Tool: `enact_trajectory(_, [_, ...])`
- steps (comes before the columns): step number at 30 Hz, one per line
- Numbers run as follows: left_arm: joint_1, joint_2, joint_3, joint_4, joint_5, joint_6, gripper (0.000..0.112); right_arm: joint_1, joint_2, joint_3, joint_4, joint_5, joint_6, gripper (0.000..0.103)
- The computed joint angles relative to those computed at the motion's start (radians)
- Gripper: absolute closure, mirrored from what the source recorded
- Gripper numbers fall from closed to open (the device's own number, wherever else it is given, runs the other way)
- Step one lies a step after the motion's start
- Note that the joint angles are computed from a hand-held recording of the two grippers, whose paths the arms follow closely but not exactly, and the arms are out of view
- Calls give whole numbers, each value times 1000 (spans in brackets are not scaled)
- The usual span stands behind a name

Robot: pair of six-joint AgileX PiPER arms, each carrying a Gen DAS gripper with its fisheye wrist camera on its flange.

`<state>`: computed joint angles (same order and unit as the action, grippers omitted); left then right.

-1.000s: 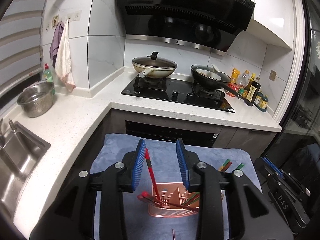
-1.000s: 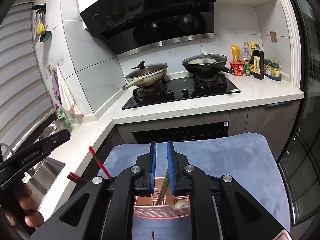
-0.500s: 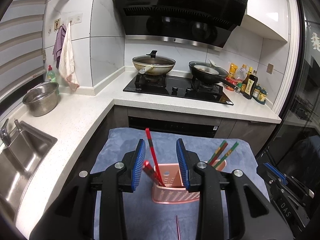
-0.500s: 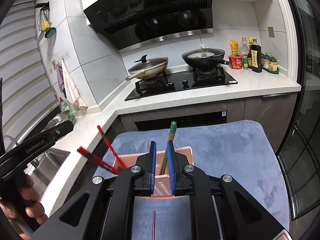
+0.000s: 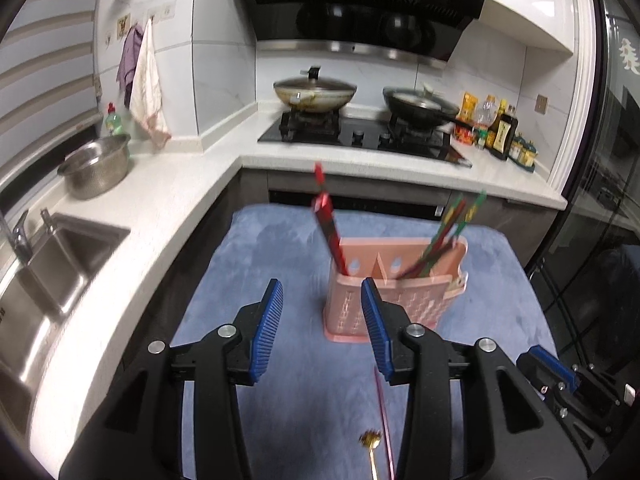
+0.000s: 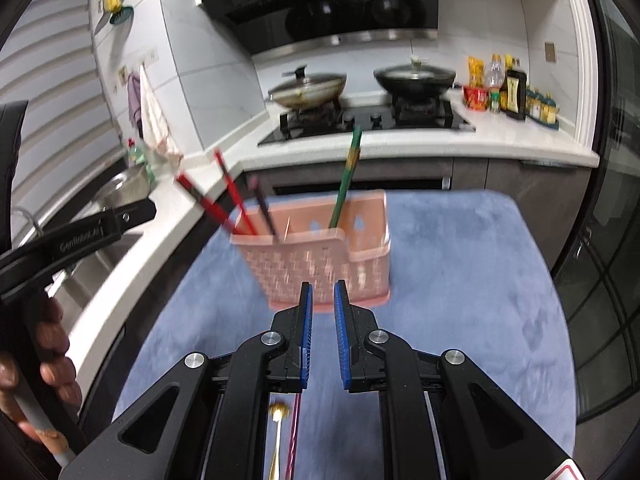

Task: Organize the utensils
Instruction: 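Move both tools back toward the dark red chopstick and gold spoon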

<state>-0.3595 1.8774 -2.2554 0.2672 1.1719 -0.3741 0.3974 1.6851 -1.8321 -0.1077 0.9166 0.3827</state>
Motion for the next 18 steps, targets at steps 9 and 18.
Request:
enact_trajectory(9, [-38,-221,491,42,-143,-76,73,91,-139,354,-38,-74,102,90])
enact_trajectory(18, [-34,-335,798,22,-220,-134,73,198,-197,588,-80,-127,189,90])
